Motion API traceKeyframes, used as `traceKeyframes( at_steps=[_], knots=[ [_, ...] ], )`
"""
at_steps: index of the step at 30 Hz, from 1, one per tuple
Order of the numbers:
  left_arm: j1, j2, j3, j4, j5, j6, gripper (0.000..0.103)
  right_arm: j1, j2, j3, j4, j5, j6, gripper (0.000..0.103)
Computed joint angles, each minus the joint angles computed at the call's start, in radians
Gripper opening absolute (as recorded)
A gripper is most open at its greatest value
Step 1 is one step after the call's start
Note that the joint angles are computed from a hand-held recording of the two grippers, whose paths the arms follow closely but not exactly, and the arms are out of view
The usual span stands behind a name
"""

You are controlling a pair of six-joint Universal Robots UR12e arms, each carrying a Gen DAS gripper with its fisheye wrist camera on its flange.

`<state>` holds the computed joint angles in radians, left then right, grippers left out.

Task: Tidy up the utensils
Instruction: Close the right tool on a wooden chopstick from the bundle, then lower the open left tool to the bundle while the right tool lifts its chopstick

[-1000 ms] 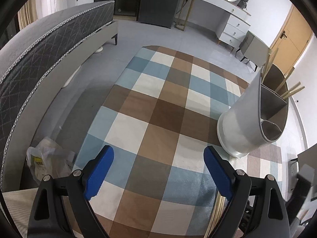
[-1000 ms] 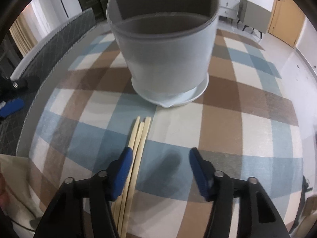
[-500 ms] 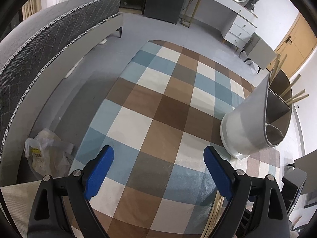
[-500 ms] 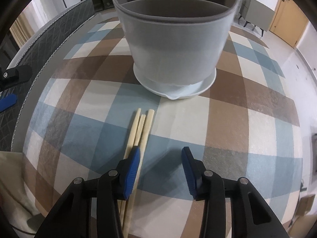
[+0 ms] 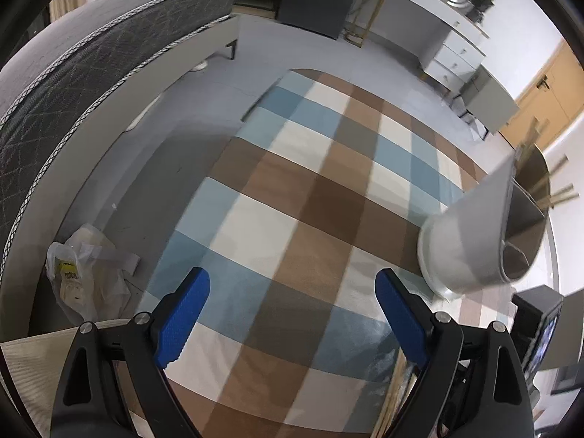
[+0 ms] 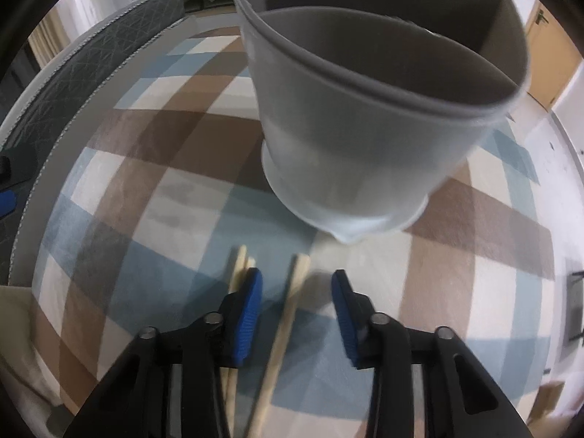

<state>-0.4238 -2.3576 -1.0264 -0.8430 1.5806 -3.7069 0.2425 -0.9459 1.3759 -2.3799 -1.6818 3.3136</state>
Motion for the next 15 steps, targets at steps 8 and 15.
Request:
traceKeyframes(
  at_steps=[8,15],
  knots=[
    [0.000,-0.006,0.010,-0.024,0.010,0.026,0.089,-0.027,-0.047,0.072,-0.097,0.090,0.049,0.005],
    [-0.025,-0.039,0.064,-0.155,-0.096,0.256,0.089,-0.075,-0.139,0.205,-0.263,0.163,0.185,0.005]
  ],
)
